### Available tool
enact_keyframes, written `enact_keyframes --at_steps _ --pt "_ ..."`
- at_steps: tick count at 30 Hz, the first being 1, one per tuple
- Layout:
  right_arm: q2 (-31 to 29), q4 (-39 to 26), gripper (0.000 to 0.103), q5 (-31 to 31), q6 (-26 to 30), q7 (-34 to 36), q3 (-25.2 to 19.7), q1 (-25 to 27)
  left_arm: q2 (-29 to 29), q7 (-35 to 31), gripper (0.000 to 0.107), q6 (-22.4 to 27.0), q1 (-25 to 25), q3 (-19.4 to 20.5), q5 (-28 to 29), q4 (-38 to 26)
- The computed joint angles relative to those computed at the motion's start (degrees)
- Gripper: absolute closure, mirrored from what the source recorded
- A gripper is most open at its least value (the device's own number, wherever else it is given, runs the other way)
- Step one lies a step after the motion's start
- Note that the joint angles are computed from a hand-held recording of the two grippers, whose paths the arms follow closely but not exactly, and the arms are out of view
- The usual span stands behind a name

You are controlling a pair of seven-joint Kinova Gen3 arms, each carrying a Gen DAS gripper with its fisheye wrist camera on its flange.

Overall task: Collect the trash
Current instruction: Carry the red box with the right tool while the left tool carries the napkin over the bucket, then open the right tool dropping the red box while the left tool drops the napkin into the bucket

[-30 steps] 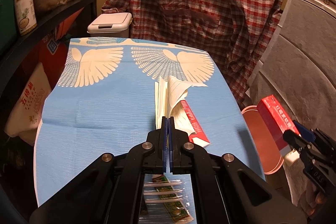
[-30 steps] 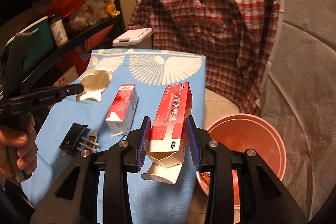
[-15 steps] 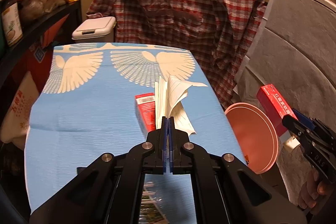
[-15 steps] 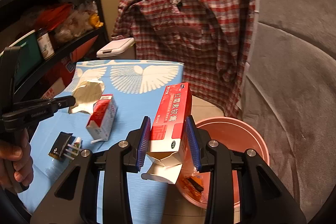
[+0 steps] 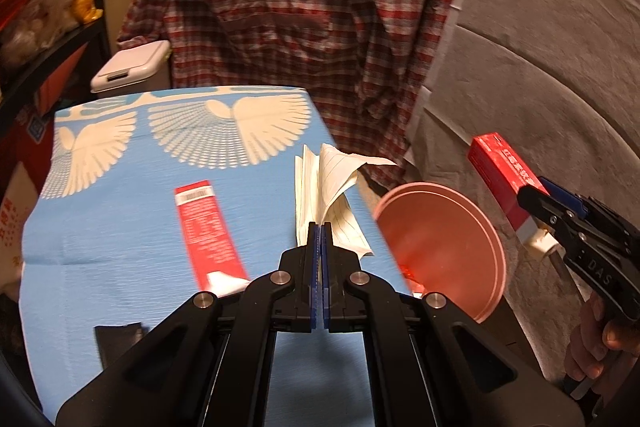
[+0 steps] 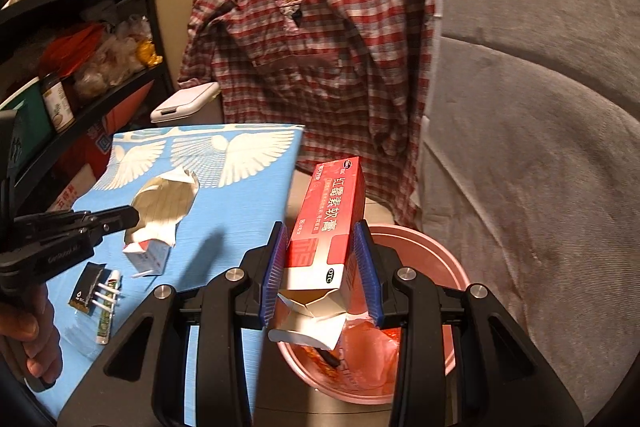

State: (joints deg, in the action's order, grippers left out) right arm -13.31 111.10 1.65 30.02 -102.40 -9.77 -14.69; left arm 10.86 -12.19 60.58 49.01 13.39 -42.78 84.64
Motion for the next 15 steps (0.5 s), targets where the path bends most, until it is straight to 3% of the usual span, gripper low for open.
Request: enact_keyframes --at_steps 15 --pt "1.28 -0.7 0.068 -1.78 3.21 1.7 3.33 1.97 10.02 -9.04 0.106 -0.88 4.86 -3.24 5.06 -12.45"
